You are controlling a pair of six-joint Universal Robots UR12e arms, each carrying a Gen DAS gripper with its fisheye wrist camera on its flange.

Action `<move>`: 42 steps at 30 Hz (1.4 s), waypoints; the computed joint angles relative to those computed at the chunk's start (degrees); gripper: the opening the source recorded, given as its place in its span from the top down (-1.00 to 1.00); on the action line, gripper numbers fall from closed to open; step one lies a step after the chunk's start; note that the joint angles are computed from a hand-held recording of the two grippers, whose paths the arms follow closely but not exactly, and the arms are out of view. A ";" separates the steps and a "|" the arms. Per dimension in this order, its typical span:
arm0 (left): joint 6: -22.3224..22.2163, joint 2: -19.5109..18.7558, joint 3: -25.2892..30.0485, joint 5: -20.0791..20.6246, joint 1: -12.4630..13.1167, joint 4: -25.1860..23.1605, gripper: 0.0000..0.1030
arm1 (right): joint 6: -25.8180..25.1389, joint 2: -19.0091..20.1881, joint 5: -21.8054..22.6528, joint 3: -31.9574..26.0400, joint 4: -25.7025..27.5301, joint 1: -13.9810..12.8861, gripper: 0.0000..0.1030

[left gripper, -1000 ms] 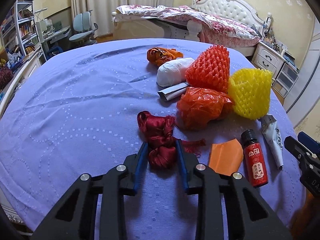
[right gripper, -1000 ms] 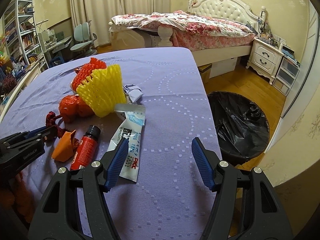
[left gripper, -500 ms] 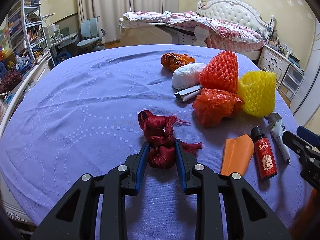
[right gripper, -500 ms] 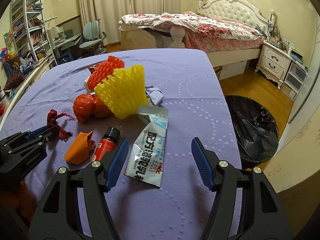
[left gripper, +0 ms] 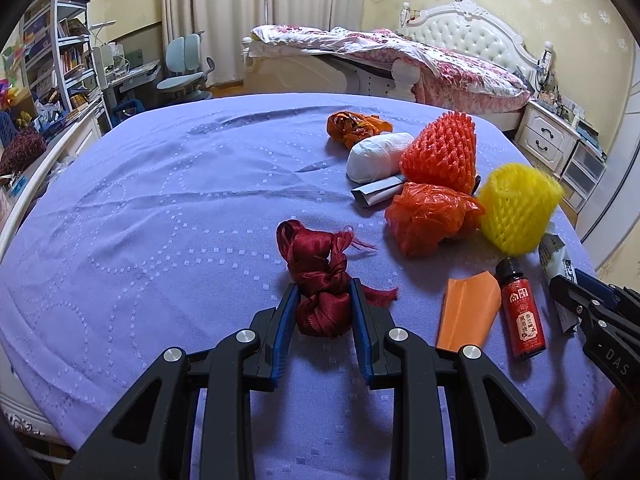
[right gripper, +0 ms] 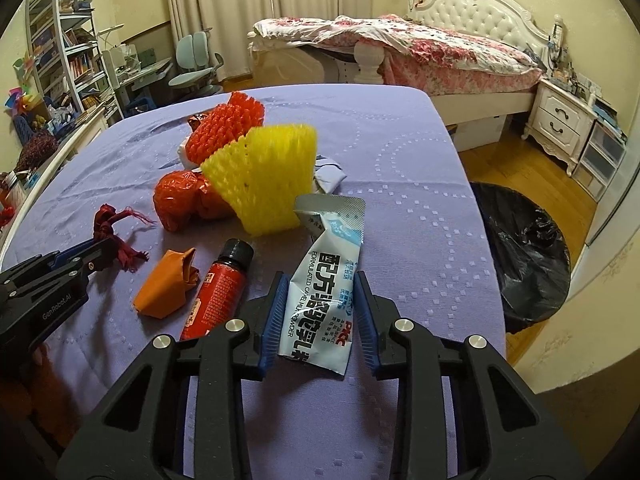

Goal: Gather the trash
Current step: 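Carry the white tube and dark red ribbon over the black trash bin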

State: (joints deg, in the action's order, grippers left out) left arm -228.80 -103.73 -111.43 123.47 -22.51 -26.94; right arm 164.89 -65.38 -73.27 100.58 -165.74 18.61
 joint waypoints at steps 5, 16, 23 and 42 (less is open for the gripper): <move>0.01 0.13 -0.01 0.26 -0.34 0.42 0.45 | 0.60 -0.24 -0.20 0.48 -0.88 -0.52 0.39; 1.91 0.09 1.30 2.61 -1.82 3.02 0.46 | 3.09 -1.28 0.53 1.60 -4.35 -2.40 0.39; 8.63 -1.74 4.86 2.57 -3.52 8.57 0.46 | 5.07 -2.32 0.69 2.21 -8.29 -4.12 0.39; 22.83 -16.50 23.58 -6.42 -2.66 10.58 0.46 | 11.20 3.44 -3.43 -4.42 -9.78 -8.66 0.38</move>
State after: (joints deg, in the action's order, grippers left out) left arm -205.97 -120.22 -87.85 117.05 -25.17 -16.36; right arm 176.09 -61.94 -76.70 96.16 -175.52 9.95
